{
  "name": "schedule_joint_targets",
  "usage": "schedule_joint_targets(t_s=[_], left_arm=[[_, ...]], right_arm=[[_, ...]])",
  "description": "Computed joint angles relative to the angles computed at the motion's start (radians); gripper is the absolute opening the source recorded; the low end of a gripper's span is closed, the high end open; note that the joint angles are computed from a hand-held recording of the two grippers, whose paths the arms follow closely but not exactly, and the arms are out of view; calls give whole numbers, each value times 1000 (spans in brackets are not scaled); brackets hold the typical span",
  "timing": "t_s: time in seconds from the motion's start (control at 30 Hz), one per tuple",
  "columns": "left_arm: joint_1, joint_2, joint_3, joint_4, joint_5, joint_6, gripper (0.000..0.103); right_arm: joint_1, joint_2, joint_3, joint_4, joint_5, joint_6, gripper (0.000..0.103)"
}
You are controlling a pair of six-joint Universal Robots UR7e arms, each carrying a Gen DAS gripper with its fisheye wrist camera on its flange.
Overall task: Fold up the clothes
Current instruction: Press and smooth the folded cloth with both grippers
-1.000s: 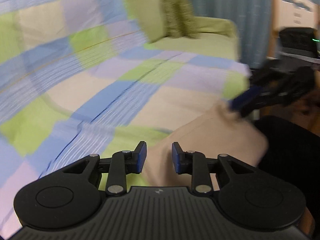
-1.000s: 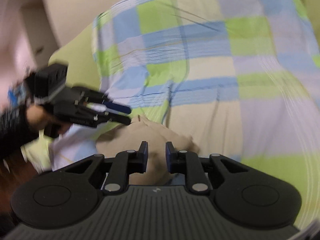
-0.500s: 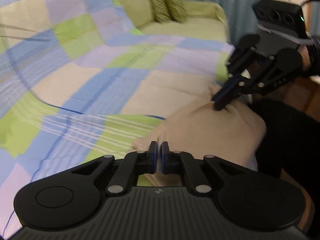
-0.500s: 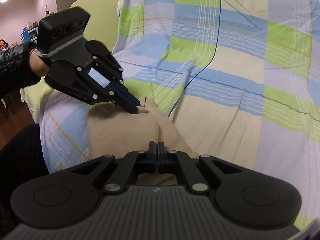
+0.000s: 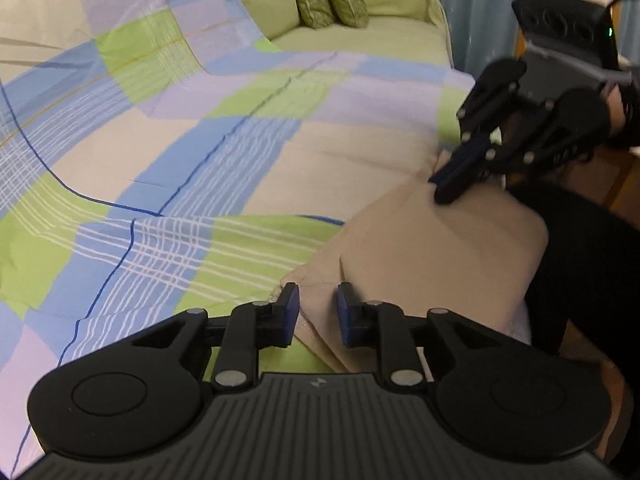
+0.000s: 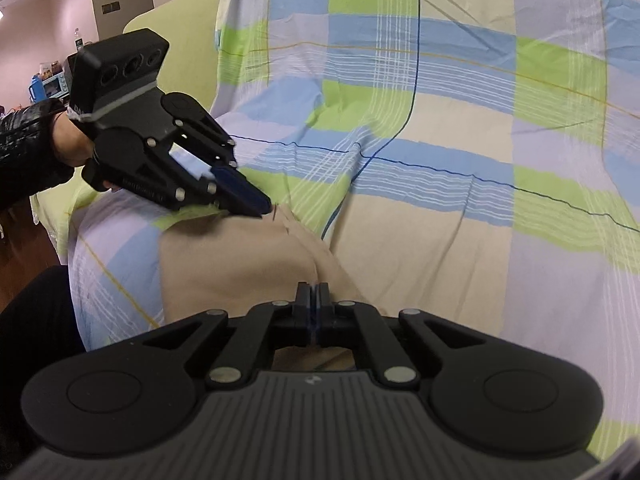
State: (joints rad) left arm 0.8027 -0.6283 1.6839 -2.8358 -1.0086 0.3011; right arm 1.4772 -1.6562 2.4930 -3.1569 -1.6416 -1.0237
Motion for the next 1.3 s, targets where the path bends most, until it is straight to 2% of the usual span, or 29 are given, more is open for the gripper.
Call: schedule_joint_targets(t_s=[0.03,0.07,0.13,0.27,0.37,0.47,0.57,0.63,0.73,0.87,0.93,1.07,1.13,1.3], left_arm=[[-4,1,7,-15,8,3,7],[-10,2,19,-45,25,4,2],[-23,5,43,-105,59,10,0],[-15,3,88,-269,104,-89,0],[-8,16,84,-267,122,-136,0],[0,29,76,-261,111,-158,0],[8,30,78,-267,102,-188,1],[9,24,88,-285,101,-210,11],[-8,9,119,-340,139,-234,14],[-60,-6,162,-400,204,-222,14],[-83,-4,165,-404,177,-194,14],[-92,30,121,-340,57,-138,16],[-89,60,91,-295,66,-125,17],[-75,102,52,-274,89,-126,18]], right_arm=[[-2,-2,3,-2,-1,1,2],[-4,-3,4,-3,0,3,2],[-3,4,3,-7,-1,8,2],[14,21,4,-65,16,-4,2],[14,45,-8,-87,15,9,2],[5,63,-20,-68,-1,2,2],[-23,49,-19,-58,19,21,0],[-31,52,-4,-140,3,45,1],[-55,17,17,-182,7,88,1],[-85,-74,68,-193,64,110,2],[-89,-125,100,-164,106,126,4],[-106,-164,122,-83,165,162,5],[-106,-150,125,-83,171,161,11],[-40,-60,93,-153,94,98,19]])
